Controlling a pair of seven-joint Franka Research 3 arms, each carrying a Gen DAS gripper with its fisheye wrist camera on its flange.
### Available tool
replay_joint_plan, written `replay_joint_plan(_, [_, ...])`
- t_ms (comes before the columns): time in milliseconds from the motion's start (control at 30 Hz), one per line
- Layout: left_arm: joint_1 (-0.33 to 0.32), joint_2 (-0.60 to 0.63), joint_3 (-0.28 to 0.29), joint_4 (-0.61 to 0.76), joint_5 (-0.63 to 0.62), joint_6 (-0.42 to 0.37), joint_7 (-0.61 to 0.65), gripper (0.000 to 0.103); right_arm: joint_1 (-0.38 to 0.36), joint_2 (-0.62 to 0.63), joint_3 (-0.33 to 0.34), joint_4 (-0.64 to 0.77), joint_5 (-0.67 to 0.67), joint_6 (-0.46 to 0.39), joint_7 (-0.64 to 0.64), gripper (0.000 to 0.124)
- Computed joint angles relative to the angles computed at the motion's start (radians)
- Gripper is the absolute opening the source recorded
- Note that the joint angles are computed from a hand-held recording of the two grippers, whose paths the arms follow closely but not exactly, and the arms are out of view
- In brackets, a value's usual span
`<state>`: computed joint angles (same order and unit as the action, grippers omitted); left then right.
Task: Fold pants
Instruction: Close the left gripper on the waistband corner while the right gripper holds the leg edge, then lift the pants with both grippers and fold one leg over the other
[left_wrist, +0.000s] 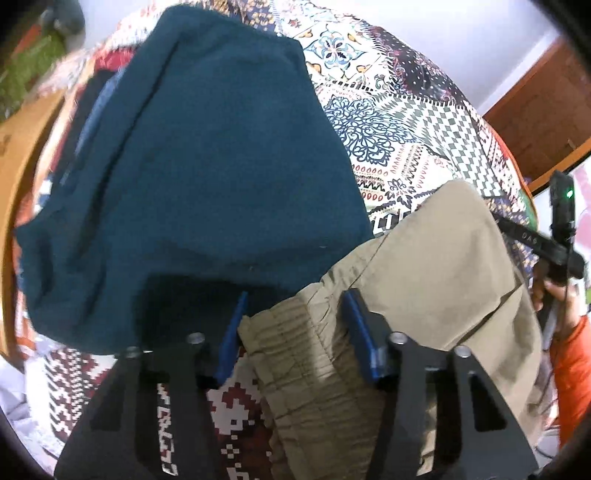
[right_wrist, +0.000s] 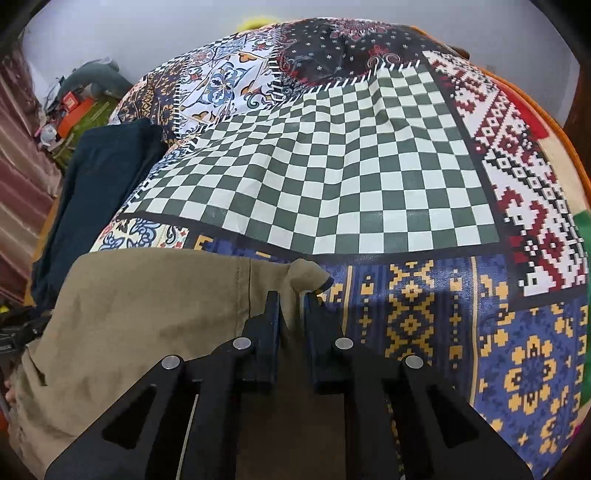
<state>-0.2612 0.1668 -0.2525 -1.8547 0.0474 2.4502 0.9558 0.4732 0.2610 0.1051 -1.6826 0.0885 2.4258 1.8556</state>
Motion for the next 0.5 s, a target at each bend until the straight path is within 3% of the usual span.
replay_joint_plan(200, [-0.029, -0.041, 0.015, 0.001, 0.15, -0.049, -0.086, 0.034, 0.029, -0.054, -0.019, -0.048, -0.133, 0.067, 0.055, 0.009])
replay_joint_plan(500, [-0.04, -0.121, 0.018, 0.089, 0.403, -0.069, -0.218, 0.034, 0.032, -0.163, -0.027, -0.013, -0.387, 0.163, 0.234, 0.008])
